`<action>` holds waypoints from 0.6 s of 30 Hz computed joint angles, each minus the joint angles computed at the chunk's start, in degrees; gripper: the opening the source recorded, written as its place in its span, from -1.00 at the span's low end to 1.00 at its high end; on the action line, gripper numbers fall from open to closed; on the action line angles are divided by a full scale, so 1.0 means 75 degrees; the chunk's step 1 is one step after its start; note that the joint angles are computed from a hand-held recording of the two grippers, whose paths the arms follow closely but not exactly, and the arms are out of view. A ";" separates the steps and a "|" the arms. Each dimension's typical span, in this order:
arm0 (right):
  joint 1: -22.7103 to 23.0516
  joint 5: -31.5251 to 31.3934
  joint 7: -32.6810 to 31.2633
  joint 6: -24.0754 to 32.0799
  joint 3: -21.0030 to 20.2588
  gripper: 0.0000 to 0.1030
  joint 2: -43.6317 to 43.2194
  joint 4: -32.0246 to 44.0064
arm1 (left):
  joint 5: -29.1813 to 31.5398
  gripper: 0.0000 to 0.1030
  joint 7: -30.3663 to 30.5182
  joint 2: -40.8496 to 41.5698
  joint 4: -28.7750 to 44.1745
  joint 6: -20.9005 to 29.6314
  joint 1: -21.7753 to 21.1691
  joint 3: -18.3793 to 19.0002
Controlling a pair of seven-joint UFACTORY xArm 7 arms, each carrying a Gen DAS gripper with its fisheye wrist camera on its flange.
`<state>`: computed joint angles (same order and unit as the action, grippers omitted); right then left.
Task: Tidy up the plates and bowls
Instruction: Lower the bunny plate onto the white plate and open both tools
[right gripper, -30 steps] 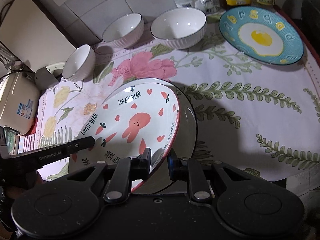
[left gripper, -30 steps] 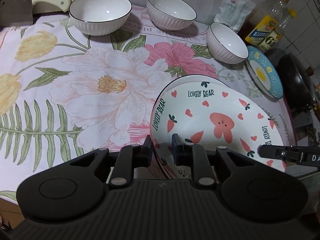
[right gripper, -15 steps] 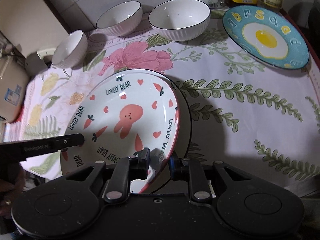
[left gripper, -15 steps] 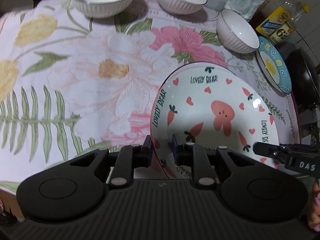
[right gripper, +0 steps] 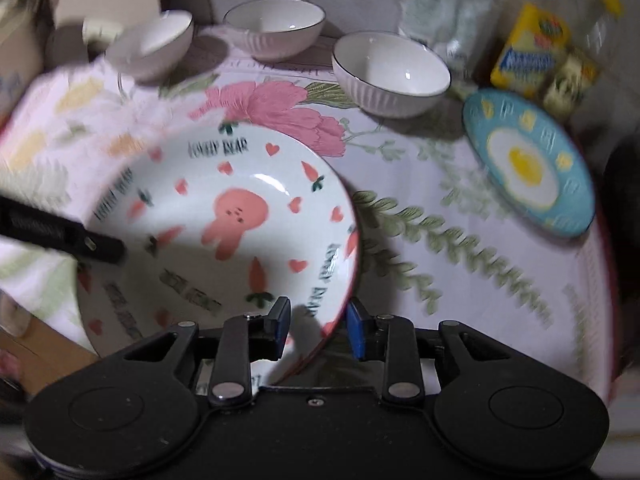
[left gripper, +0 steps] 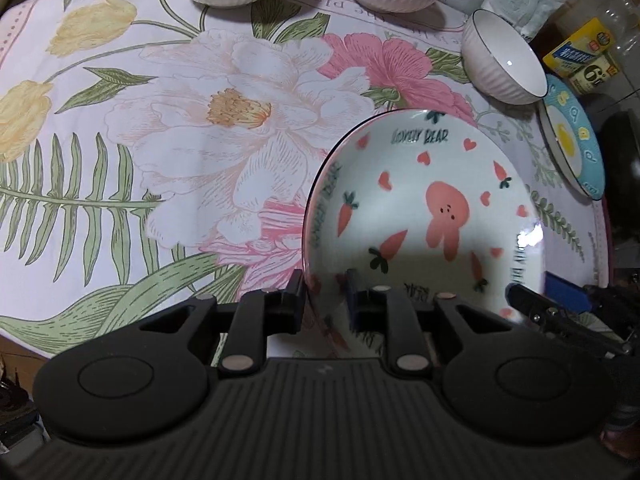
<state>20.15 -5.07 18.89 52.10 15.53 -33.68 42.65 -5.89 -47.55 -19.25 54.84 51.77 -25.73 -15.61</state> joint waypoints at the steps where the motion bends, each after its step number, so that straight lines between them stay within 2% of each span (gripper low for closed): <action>1: 0.0006 -0.0143 -0.0100 -0.0109 0.0040 -0.30 -0.0060 -0.0083 | 0.0150 -0.61 -0.0105 0.0055 0.0095 0.0123 0.0026 -0.0084; 5: 0.0043 -0.0197 -0.0202 -0.0331 0.0025 -0.31 -0.0203 -0.0268 | 0.0716 -0.60 -0.0430 0.0227 0.0484 0.0624 0.0028 -0.0331; 9: 0.0211 0.0456 -0.0271 -0.0440 -0.0368 -0.31 -0.0581 -0.0468 | 0.1054 -0.59 -0.0569 0.0244 0.0824 0.1081 -0.0091 -0.0455; 12: 0.0364 0.1015 -0.0522 -0.0733 -0.0728 -0.29 -0.1069 -0.0763 | 0.0988 -0.44 -0.0551 0.0187 0.1086 0.1420 -0.0200 -0.0457; 14: 0.0267 0.1199 -0.0446 -0.0735 -0.0741 -0.18 -0.1321 -0.0834 | 0.0847 -0.20 -0.0620 0.0175 0.1319 0.1673 -0.0245 -0.0449; 18: 0.0242 0.1665 -0.0533 -0.0754 -0.1029 -0.04 -0.1904 -0.0955 | 0.0921 -0.17 -0.0418 0.0165 0.1816 0.2059 -0.0326 -0.0535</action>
<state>21.96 7.42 14.89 46.45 7.81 -47.96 35.48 1.01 -50.68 -18.01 68.46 67.22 -28.18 -19.62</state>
